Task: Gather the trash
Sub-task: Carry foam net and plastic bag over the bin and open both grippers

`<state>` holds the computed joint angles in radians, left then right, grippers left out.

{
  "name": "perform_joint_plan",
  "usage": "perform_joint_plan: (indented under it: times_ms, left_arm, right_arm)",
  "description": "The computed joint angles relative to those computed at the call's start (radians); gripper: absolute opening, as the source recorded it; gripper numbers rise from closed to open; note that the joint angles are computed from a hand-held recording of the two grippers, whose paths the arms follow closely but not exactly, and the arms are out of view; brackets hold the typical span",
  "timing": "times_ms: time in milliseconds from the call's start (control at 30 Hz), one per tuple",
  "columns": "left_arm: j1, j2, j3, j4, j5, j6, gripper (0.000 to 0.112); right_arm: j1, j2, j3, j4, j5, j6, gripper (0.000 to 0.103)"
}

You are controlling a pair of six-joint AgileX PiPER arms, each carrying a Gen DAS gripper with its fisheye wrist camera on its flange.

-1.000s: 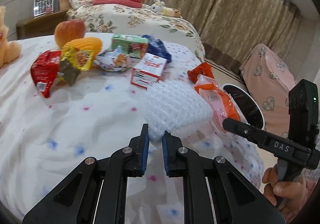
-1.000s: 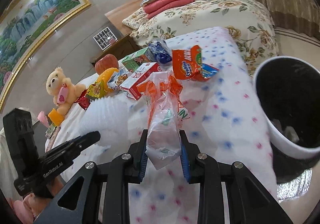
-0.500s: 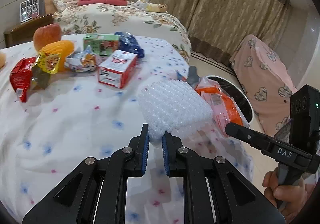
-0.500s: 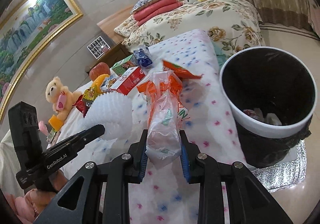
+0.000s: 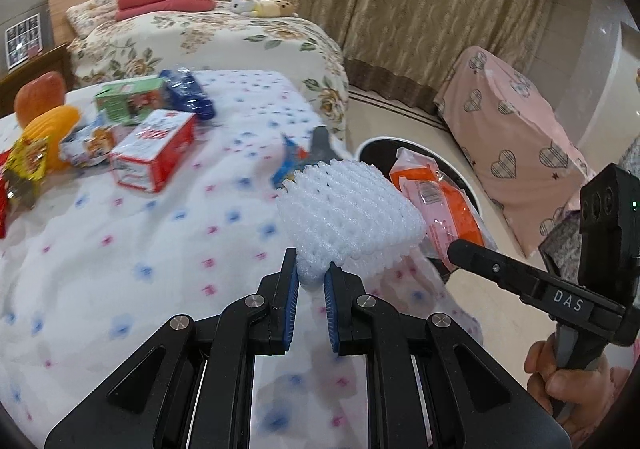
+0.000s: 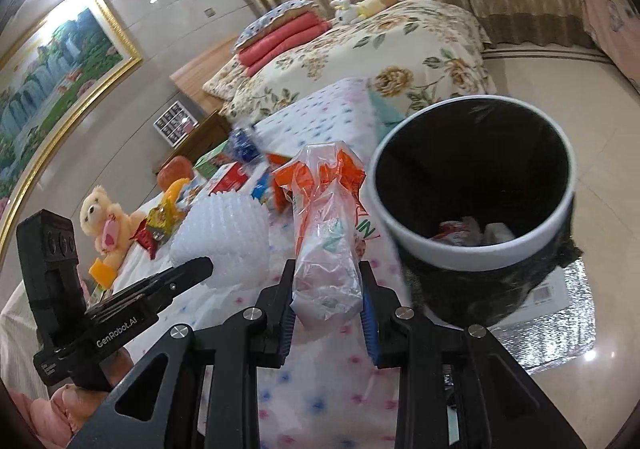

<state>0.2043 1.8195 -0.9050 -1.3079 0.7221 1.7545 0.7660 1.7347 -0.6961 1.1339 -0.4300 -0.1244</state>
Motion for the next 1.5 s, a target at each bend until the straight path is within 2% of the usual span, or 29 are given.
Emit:
perform_joint_plan:
  times_ms: [333,633,1233,1500]
  left_arm:
    - [-0.148,-0.005,-0.009,-0.012,-0.068,-0.046,0.011]
    - [-0.257,0.009,-0.058,0.007,-0.12,-0.129,0.011]
    - [-0.392,0.077,-0.176,0.109,-0.211,-0.315,0.011]
    - [-0.431,0.105,-0.22,0.145,-0.232,-0.363,0.011]
  right_arm:
    - [-0.069,-0.068,0.093,0.008,-0.019,0.007,0.029]
    - [-0.16,-0.091,0.121,-0.038,0.006,0.007,0.029]
    - [-0.307,-0.063,0.108,-0.193,0.071,0.079,0.031]
    - [-0.344,-0.063,0.1,-0.204,0.085,0.057,0.031]
